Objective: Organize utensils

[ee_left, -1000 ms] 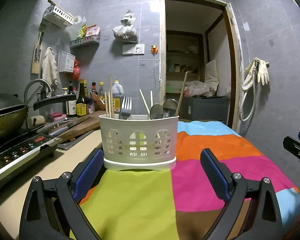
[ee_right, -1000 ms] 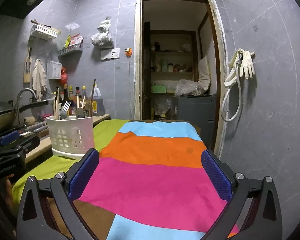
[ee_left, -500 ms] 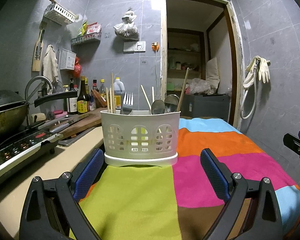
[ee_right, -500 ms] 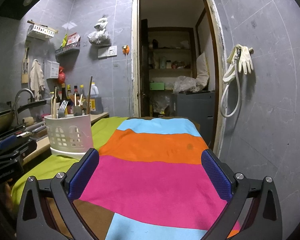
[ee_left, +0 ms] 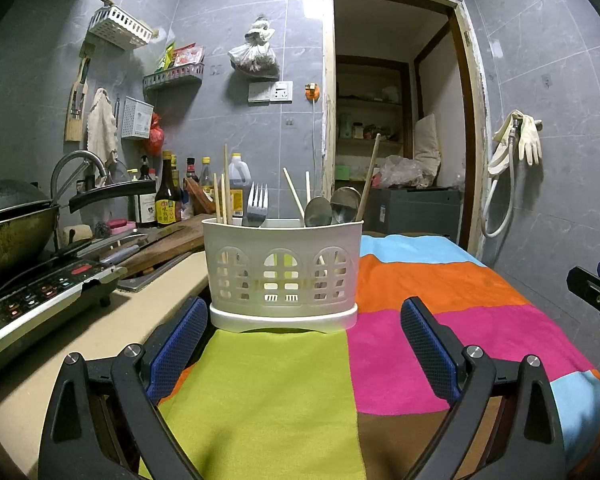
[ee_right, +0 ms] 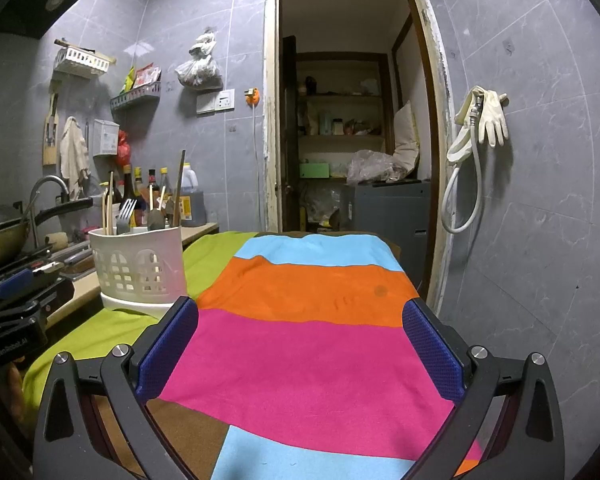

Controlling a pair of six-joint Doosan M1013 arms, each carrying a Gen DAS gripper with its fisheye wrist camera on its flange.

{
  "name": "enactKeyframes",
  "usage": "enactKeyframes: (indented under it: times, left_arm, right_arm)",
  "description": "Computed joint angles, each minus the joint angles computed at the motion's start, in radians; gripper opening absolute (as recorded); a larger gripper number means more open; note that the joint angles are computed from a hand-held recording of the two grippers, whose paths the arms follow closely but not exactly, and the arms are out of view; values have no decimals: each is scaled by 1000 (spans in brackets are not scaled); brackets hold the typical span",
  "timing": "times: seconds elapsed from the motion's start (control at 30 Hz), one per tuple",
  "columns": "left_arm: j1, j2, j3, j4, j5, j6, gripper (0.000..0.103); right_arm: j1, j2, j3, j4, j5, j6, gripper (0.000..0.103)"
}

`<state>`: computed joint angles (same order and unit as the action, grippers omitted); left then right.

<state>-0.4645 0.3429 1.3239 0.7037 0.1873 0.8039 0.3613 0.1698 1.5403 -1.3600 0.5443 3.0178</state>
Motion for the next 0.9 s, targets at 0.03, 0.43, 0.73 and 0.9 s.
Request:
enactKeyframes:
  times: [0.03,0.43,0.73,0.9]
  left_arm:
    - [1,0,0,-8,-1,7,95]
    - [1,1,-2,-16,4,15,95]
    - [2,1,-3,-28,4,28,95]
    - [2,2,-3,-35,3,35,95]
  right_arm:
    - [0,0,0,0,0,0,103]
    - [-1,0,-2,7,-1,-6,103]
    - [-2,0,-1,8,-2,-6,103]
    - [-1,0,0,9,0,-8,103]
